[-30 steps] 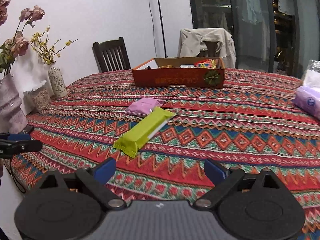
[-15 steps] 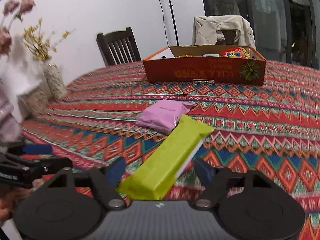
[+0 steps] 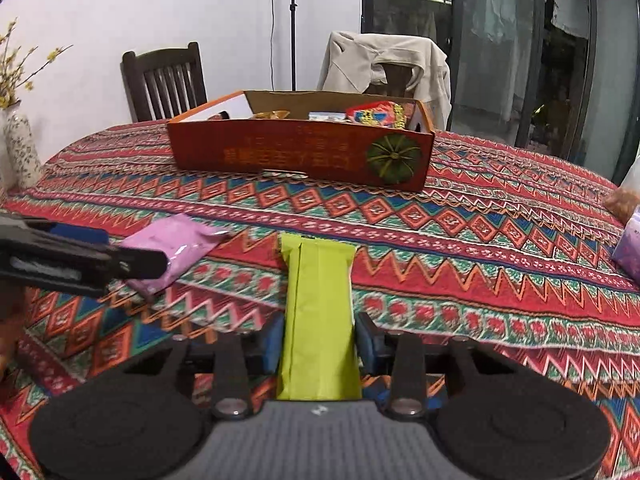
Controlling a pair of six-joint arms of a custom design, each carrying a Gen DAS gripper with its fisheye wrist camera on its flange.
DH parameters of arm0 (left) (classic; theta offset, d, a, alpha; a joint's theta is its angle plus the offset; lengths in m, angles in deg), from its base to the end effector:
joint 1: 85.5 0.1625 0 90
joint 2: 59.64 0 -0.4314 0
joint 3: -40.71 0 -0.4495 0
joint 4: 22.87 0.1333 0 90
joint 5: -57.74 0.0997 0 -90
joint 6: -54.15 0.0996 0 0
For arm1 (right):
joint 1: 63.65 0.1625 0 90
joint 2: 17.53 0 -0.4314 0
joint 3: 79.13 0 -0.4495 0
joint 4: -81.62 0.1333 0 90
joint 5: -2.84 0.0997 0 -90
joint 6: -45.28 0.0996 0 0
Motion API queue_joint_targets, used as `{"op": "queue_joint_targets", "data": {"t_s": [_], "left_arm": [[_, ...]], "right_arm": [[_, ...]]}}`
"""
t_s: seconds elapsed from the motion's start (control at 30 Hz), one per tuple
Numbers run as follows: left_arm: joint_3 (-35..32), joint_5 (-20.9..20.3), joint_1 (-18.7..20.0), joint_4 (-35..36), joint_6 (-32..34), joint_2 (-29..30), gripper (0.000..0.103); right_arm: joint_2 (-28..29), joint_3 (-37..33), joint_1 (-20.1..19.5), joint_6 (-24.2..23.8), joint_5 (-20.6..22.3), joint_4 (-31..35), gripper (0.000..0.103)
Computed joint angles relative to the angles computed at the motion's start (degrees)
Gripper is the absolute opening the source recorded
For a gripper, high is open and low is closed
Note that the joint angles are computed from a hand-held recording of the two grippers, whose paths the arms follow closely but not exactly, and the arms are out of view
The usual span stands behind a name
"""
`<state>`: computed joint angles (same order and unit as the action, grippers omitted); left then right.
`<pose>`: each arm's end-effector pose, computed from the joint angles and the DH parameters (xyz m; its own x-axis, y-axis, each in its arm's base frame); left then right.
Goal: Organize snacks
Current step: 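Grasp the pink packet with the left gripper while the right grasps the yellow-green bar, then carry both items to the box, lower them in and open both grippers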
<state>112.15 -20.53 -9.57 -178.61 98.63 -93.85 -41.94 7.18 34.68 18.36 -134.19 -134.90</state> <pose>-0.0574 -0.8607 0.0950 -0.5448 0.6999 -0.4619 0.8344 0.5073 -0.2154 0.1624 -0.6924 0.0052 -0.6586 0.3032 0.6887 -0.4041 0.6296 -0.6636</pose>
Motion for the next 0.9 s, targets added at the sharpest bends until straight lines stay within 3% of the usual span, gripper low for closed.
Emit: {"op": "queue_joint_targets", "data": {"t_s": [0.17, 0.3, 0.47, 0.9], "left_arm": [[0.83, 0.53, -0.22, -3.79, 1.15, 0.55, 0.061], [1.46, -0.4, -0.74, -0.62, -1.27, -0.79, 0.061], [7.93, -2.26, -0.98, -3.55, 0.14, -5.82, 0.061], [24.08, -7.7, 1.22, -7.32, -2.65, -22.76, 0.061]], "right_arm": [[-0.55, 0.41, -1.11, 0.12, 2.54, -1.08, 0.04], [-0.34, 0.49, -1.3, 0.4, 3.57, -2.38, 0.036], [-1.11, 3.35, -0.48, 1.79, 4.89, -3.47, 0.035], [-1.1, 11.73, 7.74, 0.83, 0.7, -13.79, 0.035]]}}
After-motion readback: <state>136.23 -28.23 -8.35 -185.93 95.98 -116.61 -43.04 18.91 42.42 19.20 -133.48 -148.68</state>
